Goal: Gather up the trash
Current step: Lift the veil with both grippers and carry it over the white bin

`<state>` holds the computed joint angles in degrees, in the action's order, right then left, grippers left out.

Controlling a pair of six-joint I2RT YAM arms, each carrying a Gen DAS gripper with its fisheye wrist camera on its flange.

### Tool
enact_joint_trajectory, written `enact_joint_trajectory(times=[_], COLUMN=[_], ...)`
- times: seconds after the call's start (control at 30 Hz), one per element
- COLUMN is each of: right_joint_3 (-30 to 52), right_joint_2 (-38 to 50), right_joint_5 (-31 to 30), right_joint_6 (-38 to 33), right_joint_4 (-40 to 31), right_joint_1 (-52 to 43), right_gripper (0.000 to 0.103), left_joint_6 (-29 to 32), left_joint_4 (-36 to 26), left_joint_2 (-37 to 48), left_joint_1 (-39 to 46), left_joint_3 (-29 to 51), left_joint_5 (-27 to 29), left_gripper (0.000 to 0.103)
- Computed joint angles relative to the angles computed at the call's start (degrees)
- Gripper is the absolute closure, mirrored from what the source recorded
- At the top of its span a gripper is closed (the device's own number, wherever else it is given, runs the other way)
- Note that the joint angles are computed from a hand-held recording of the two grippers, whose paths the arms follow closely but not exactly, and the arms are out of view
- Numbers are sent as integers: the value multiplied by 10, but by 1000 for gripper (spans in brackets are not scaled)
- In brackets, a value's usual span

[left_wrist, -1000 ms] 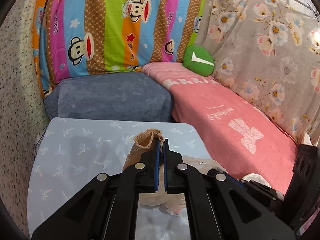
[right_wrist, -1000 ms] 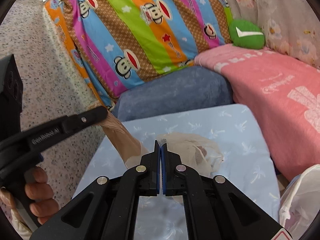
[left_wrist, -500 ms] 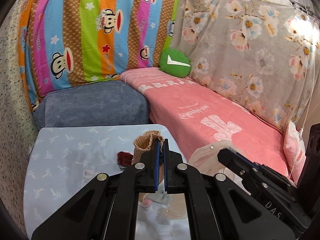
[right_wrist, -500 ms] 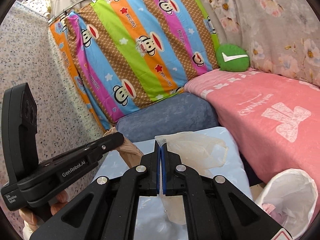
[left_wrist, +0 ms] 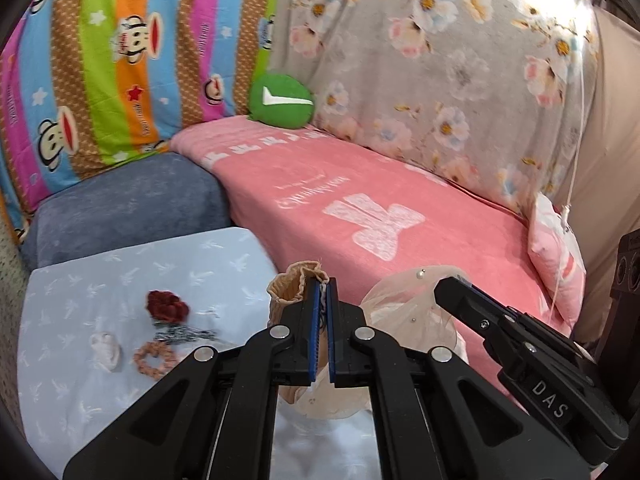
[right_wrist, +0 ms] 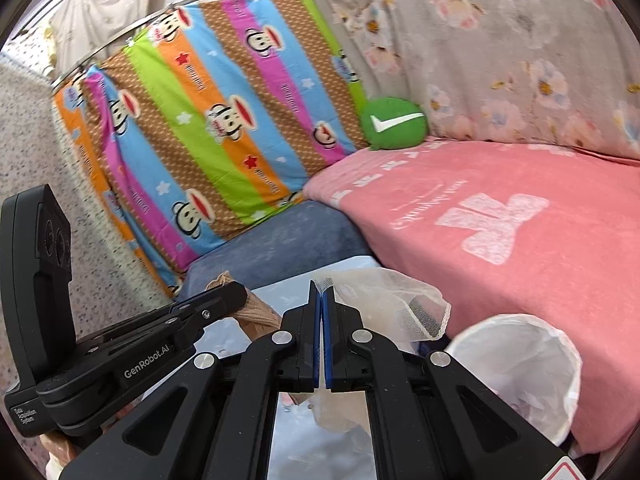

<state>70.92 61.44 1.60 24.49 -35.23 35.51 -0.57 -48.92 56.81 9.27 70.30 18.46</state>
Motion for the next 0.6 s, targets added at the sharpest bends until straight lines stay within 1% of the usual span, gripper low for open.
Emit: enact_joint_trajectory(times=[0.17, 0.33, 0.6], right_joint_3=[-38, -63, -81], right_joint_2=[-36, -50, -42], right_joint_5=[-59, -97, -152], right_joint_6=[-12, -22, -51], right_joint_4=[-6, -6, -8], right_joint_1=[-102, -175, -263], right_gripper=[102, 102, 101], left_joint_6=[-31, -57, -80], left_joint_4=[17, 33, 49], left_joint_2=[19, 53, 98], left_joint_1=[-101, -193, -259], left_joint_3=[-9, -7, 0], left_joint_5=[-54, -108, -136], left_gripper=[100, 100, 99])
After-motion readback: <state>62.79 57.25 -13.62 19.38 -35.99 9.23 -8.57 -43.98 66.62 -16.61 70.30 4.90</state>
